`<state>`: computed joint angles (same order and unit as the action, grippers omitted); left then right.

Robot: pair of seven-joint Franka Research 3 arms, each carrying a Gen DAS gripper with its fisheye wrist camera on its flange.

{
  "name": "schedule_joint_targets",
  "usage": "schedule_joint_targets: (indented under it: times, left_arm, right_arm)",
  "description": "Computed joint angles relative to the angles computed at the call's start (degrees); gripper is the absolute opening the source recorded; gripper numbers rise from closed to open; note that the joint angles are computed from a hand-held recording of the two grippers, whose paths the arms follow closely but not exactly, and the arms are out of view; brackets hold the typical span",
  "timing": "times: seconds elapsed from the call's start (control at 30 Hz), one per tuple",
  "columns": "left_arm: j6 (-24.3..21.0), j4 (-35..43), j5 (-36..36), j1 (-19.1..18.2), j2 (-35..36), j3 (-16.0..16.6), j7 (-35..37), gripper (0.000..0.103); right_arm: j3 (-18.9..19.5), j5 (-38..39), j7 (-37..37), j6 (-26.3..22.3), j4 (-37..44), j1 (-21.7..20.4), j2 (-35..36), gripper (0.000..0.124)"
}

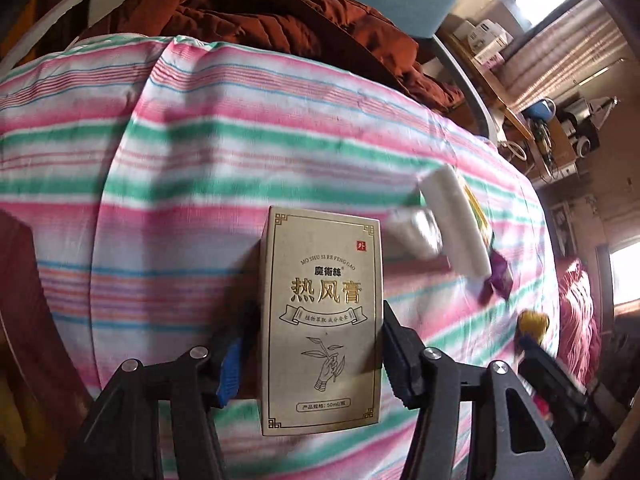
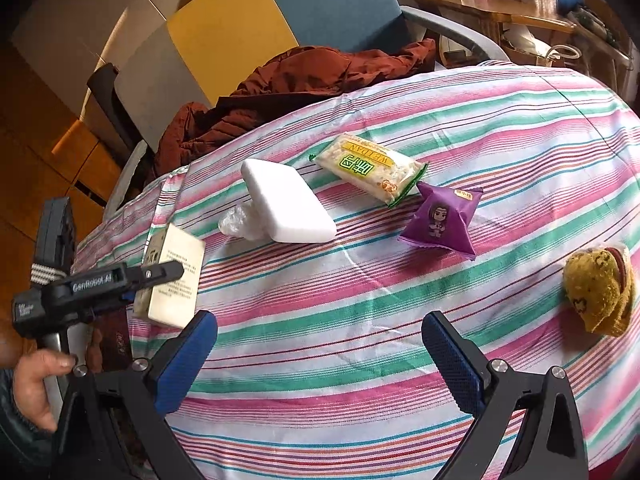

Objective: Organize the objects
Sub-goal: 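Lift the cream box with left while right grasps the plastic bag, then carry the cream box and plastic bag over the gold tray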

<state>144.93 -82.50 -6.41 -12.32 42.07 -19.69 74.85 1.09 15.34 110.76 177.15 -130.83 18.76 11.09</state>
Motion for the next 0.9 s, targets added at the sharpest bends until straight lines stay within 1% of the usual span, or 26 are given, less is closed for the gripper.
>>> schedule_joint_targets:
  times: [0.07, 0.1, 0.13, 0.17, 0.23, 0.3, 0.33, 0.37, 0.43, 0.47, 0.53, 0.57, 0.67, 0.77, 0.8, 0.83, 0.87, 0.9]
  left_arm:
    - [0.06, -1.52, -0.93, 0.74, -0.74, -0.97, 0.83, 0.059]
    - [0.21, -2.38, -1.58, 1.17, -1.18, -1.43, 1.22, 0.059]
    - [0.9, -3.96, -2.41, 1.65, -1.98, -1.88, 1.45, 0.059]
    - [1.29, -4.78, -2.85, 1.87, -2.4, -2.1, 1.76, 0.059]
    - [2.49, -6.91, -3.97, 2.47, -3.52, -2.6, 2.24, 0.059]
    - [3.79, -9.07, -5.44, 3.27, -4.57, -3.34, 2.76, 0.059]
    - [4.7, -10.52, -6.29, 3.77, -5.28, -3.8, 3.13, 0.059]
    - [5.28, -11.02, -6.74, 3.85, -5.48, -3.94, 3.21, 0.059]
    - [7.31, -13.37, -7.79, 4.42, -6.61, -4.45, 3.74, 0.059]
    - [7.99, -13.95, -8.08, 4.45, -6.83, -4.55, 3.74, 0.059]
    - [9.16, -15.54, -8.79, 5.13, -7.56, -5.2, 4.64, 0.059]
    - [9.52, -16.05, -8.94, 5.3, -7.81, -5.33, 4.97, 0.059]
    - [10.37, -17.17, -9.4, 5.83, -8.29, -5.8, 6.02, 0.059]
    - [10.93, -17.65, -9.41, 5.76, -8.54, -5.77, 6.37, 0.059]
    - [11.2, -17.77, -9.28, 5.64, -8.58, -5.7, 6.41, 0.059]
    - [11.48, -17.71, -9.04, 5.4, -8.48, -5.58, 6.37, 0.059]
    - [11.91, -18.07, -8.94, 5.43, -8.6, -5.65, 6.56, 0.059]
    - [12.16, -18.04, -8.69, 5.29, -8.49, -5.59, 6.59, 0.06]
  right_arm:
    - [-4.29, -5.74, 3.58, -1.6, 1.65, 3.77, 0.44, 0.102]
    - [-4.54, -7.22, 3.82, -1.71, 2.47, 4.1, 0.67, 0.102]
    - [-3.81, -7.65, 3.0, -1.7, 3.56, 3.63, 1.06, 0.101]
    - [-1.49, -6.29, 0.39, -1.56, 4.8, 1.79, 1.64, 0.1]
    - [3.36, -2.54, -5.95, -2.31, 8.05, -1.86, 3.36, 0.088]
    - [11.03, 6.4, -16.72, -4.76, 11.95, -7.76, 5.69, 0.078]
    - [12.66, 8.09, -18.56, -5.5, 13.45, -8.96, 6.83, 0.078]
    - [12.86, 9.89, -19.49, -6.21, 14.95, -8.92, 8.04, 0.078]
    - [15.34, 16.59, -22.16, -7.86, 17.88, -11.04, 10.84, 0.078]
    - [15.49, 19.4, -21.75, -8.25, 19.24, -11.22, 12.27, 0.078]
    - [13.46, 21.82, -19.55, -7.57, 21.5, -9.34, 14.71, 0.081]
    - [11.21, 21.24, -17.02, -7.25, 22.66, -7.32, 15.82, 0.081]
    - [2.73, 16.11, -5.35, -7.67, 26.26, -0.45, 19.1, 0.083]
    - [-2.02, 11.23, 3.03, -9.01, 29.79, 2.61, 22.4, 0.082]
    - [-2.99, 9.38, 4.43, -9.39, 30.72, 3.23, 23.22, 0.08]
    - [-5.49, 6.09, 6.3, -9.9, 31.22, 5.25, 23.49, 0.067]
    - [-6.92, 3.14, 7.05, -11.48, 31.82, 6.37, 23.58, 0.063]
    - [-6.35, 1.88, 6.49, -11.7, 31.62, 5.94, 23.28, 0.061]
